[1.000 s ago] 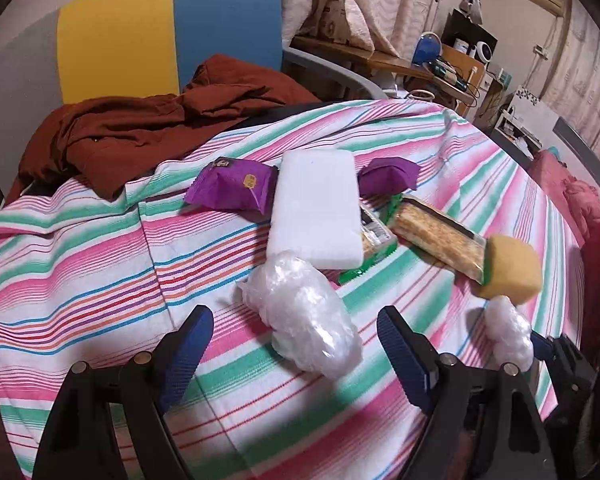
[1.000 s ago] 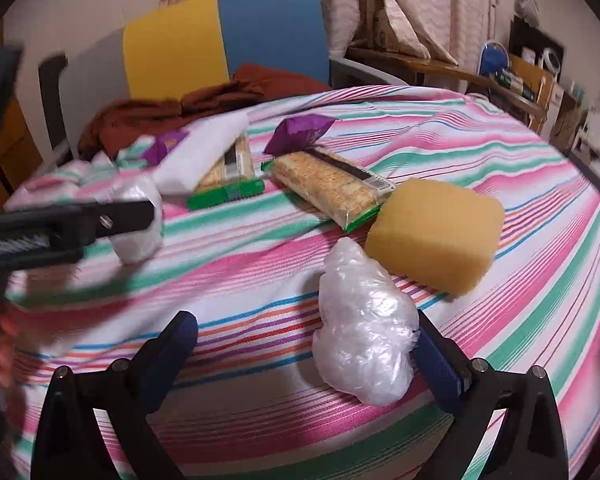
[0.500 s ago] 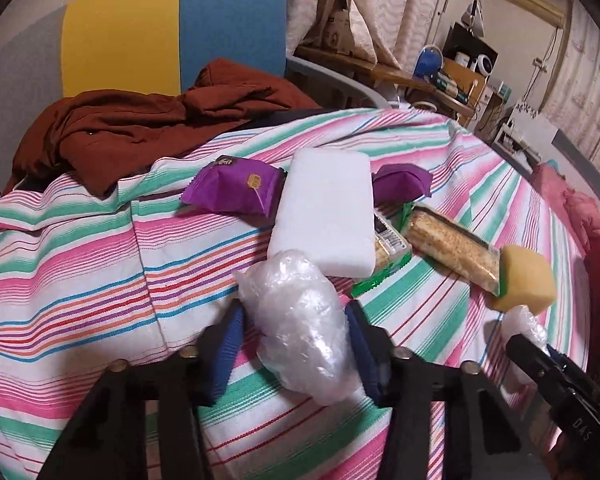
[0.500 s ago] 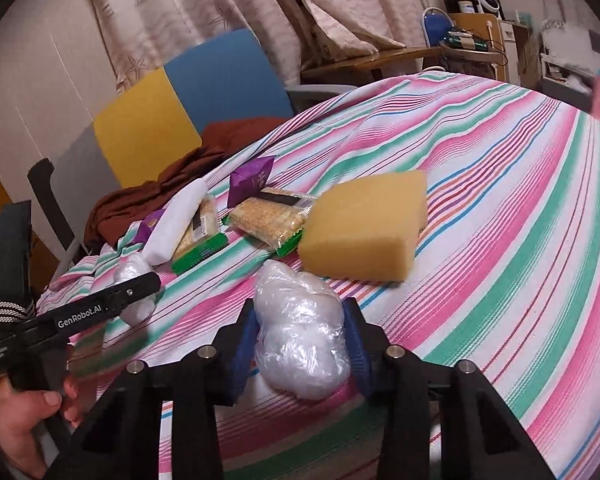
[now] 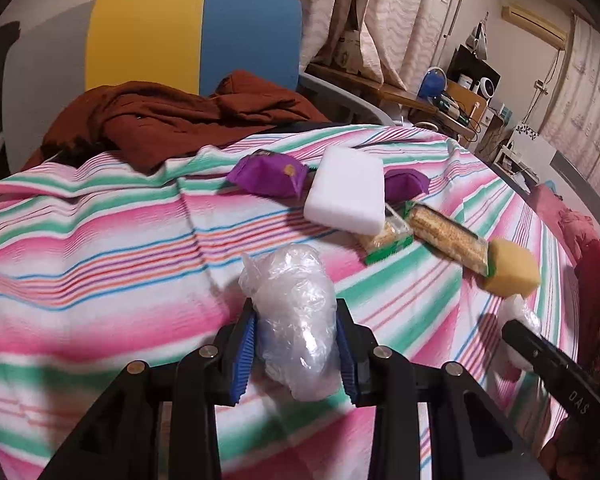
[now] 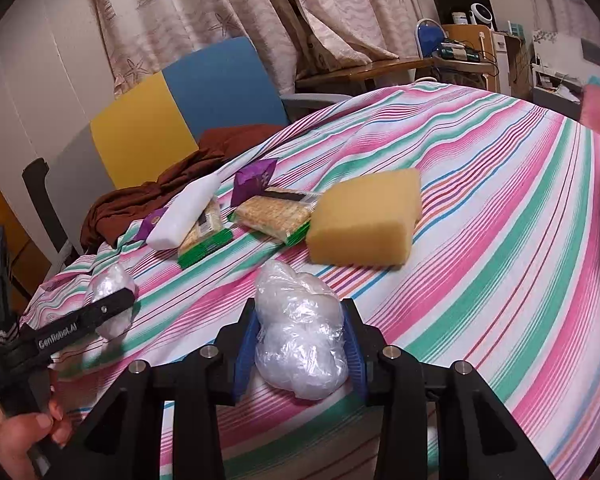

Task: Organize objects
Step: 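Carry both plastic bundles into the gold tray and open both tools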

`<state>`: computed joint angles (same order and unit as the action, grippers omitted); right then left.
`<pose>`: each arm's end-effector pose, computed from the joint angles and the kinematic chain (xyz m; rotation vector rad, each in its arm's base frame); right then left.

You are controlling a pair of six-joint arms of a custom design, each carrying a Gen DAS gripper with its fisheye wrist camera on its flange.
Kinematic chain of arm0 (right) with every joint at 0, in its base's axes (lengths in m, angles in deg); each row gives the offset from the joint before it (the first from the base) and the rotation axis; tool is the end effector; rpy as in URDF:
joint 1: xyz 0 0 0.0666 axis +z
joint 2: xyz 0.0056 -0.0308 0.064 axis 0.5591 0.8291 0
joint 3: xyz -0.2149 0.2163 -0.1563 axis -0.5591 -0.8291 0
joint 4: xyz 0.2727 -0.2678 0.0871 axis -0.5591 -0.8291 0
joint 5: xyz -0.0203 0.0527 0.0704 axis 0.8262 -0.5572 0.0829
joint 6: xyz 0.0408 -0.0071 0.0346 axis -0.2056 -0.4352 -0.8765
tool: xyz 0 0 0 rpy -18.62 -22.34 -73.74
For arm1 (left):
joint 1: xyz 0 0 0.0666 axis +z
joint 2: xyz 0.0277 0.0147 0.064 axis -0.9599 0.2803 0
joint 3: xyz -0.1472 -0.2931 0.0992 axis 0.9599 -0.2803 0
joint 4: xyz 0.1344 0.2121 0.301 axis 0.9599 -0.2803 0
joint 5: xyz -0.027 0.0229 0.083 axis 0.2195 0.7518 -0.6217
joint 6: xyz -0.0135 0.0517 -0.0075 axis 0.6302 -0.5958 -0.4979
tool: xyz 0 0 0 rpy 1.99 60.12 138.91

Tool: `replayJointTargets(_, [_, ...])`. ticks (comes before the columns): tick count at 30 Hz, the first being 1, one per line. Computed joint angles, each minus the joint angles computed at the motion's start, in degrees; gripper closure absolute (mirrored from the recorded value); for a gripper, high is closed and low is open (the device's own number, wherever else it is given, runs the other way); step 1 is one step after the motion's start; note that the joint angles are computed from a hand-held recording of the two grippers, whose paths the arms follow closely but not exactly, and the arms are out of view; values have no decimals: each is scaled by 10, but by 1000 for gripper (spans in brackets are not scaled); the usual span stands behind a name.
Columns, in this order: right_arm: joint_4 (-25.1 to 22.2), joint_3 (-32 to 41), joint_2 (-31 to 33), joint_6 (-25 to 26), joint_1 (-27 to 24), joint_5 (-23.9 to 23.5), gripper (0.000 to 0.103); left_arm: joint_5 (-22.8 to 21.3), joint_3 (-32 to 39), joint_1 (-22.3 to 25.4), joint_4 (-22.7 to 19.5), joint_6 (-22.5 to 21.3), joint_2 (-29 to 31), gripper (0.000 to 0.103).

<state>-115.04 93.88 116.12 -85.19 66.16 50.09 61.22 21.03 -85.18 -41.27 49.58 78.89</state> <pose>0.4075 0.2402 0.3338 0.4008 2.2274 0.2622 0.5019 -0.1090 0.3415 0.2392 2.3998 -0.3510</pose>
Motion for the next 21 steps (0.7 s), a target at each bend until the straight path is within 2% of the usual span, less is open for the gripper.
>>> replayJointTargets(5, [0,10,3,-17,27,5,63,-3,-38,6,-7,-22,-42,67])
replayJointTargets(12, [1,54,24,12,76,9,63,52,-103,47,-15,-15,-138,67])
replayJointTargets(17, [4,108,57,47,116,0,63,95,-130,100,-31,-12,-210,67])
replayJointTargets(21, [5,178,104,77,148,-28,63,127,-148,167,-41,-17,-265,67])
